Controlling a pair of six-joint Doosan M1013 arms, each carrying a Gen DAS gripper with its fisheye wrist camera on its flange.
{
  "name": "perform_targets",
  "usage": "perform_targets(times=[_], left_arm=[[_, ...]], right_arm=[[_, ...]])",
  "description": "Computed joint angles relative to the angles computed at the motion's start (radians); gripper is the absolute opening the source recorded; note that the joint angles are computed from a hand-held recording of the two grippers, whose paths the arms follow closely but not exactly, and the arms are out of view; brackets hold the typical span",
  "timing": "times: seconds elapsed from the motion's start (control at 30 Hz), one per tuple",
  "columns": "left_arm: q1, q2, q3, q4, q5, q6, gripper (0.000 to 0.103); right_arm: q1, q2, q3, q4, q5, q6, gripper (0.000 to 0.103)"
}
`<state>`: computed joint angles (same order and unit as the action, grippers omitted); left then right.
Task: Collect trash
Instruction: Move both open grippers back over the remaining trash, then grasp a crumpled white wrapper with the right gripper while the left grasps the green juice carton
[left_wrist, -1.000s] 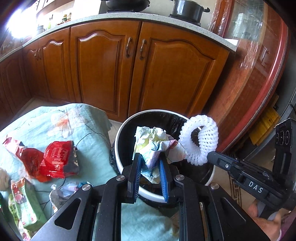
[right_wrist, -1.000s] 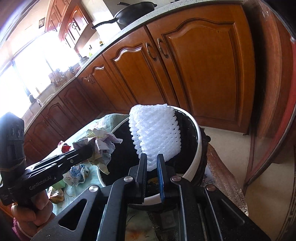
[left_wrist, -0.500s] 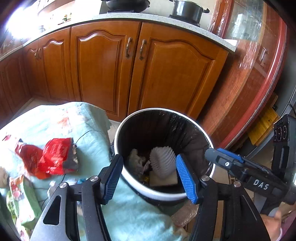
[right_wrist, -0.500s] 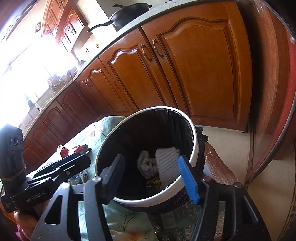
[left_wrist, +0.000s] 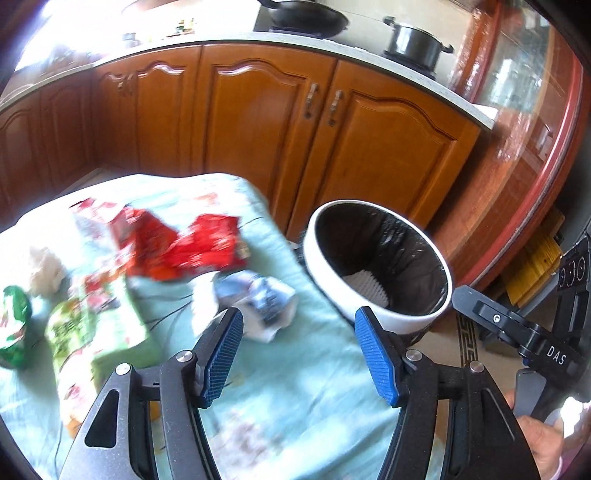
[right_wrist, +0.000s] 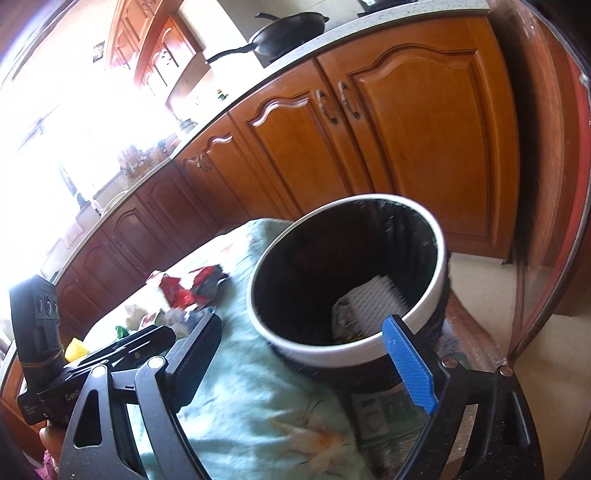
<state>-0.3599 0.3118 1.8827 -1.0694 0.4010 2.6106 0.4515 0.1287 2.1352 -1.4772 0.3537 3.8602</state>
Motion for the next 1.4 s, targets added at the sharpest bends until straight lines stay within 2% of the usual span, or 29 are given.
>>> perform_targets(times=[0.27,0.6,0.73,0.97,1.13,1.2,1.33,1.4], left_arm=[[0.059,-0.057,0.062,-0.028,-0.001,-0.008,0.062],[0.124,-0.087,0.092,-0.009,-0.013,-0.059,0.063],[0.137,-0.084,0.084,0.023,-0.012,-0.106,0.068],[0.145,-0.070,0.059,0.114,-0.006,-0.211,0.069],[0.131,-0.051,0.033,0.192,-0.023,-0.281,0.072],[0.125,-0.040,0.018,0.237,-0.021,-0.324,0.072],[0.113,-0.009,-0.020,0.332,-0.012,-0.414,0.074],[0.100,0.008,-0.041,0.438,-0.010,-0.520,0.076]], right_arm=[[0.040,0.029,-0.029,0.012,-0.025,-0.017,0.090],[0.072,0.070,-0.074,0.079,-0.055,-0.114,0.090],[0.075,0.085,-0.089,0.102,-0.066,-0.149,0.090],[0.062,0.113,-0.119,0.136,-0.107,-0.213,0.090],[0.038,0.137,-0.144,0.164,-0.153,-0.259,0.089],[0.026,0.146,-0.152,0.180,-0.174,-0.279,0.084],[0.003,0.170,-0.174,0.341,-0.200,-0.446,0.072],[-0.007,0.183,-0.185,0.444,-0.209,-0.552,0.066]])
